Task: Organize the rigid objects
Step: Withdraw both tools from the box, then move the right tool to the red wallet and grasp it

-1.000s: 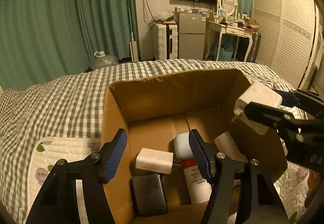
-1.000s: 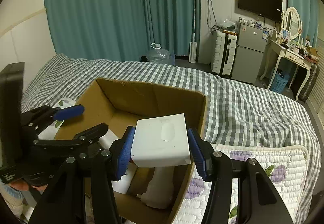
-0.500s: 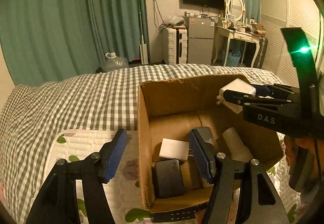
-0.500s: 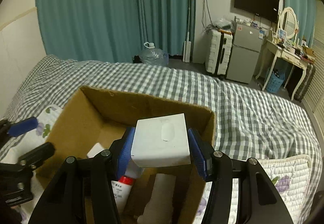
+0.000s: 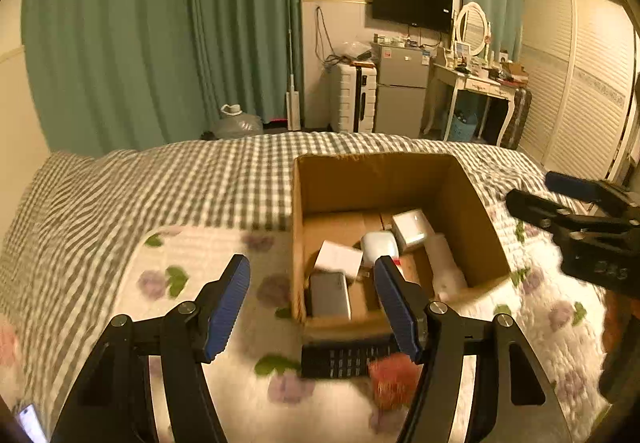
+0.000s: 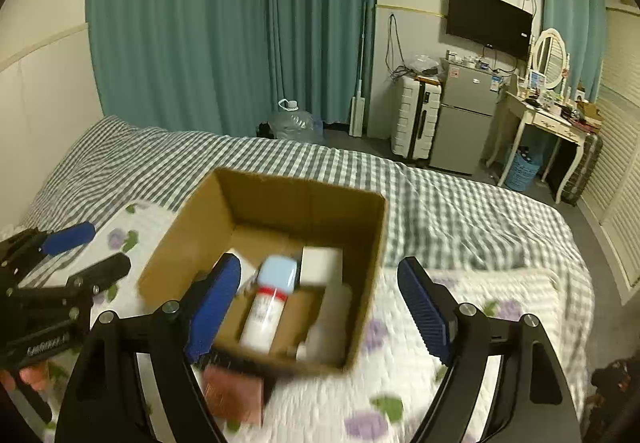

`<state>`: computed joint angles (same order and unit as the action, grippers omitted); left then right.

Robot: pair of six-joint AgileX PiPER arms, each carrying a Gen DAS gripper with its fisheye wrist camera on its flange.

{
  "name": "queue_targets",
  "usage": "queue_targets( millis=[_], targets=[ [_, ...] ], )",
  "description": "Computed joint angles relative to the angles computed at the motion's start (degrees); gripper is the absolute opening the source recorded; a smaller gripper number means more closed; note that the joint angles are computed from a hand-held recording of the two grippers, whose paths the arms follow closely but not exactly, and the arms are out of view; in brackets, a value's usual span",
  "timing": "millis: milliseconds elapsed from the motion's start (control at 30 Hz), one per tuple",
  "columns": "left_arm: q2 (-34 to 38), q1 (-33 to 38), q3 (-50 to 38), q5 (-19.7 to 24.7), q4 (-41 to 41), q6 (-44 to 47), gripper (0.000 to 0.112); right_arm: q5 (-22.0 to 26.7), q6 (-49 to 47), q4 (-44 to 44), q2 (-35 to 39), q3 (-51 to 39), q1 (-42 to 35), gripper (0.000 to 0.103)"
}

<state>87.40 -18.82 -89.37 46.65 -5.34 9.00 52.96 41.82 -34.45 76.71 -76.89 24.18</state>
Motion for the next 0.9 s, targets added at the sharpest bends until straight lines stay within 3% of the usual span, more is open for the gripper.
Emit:
queue_targets(
  millis=[200,333,433,600,700,900],
  targets=[
    [-10.62,2.31,10.58,0.99,-0.67,2.78,0.068,12.58,12.45,-9.0,-6.33,4.86,17.0,0.084],
    [-16.8,3.93,19.69,-0.56,-1.65,4.02,0.068,15.09,22.37,-12.01,-7.26,11.79,26.86,0.084],
    [-19.32,5.3,25.4,-1.88,-3.7,5.57,0.068,12.05,28.45,-11.73,-6.7,17.36,28.41,0.084],
    [-18.47,5.65,32.6,-7.63,-1.84,4.28,0.068,2.68,33.36,-10.81,-0.85,23.26,24.93,0.084],
    [-16.22,6.42,34.9,-11.71,-1.31,4.59,0.068,-1.73,32.76,-10.57,3.87,23.69,22.09,0.084],
    [-11.07,7.29,34.46,-13.83,1.64,1.87,0.068,-9.93,32.05,-9.7,12.65,21.63,16.07,0.089]
  ],
)
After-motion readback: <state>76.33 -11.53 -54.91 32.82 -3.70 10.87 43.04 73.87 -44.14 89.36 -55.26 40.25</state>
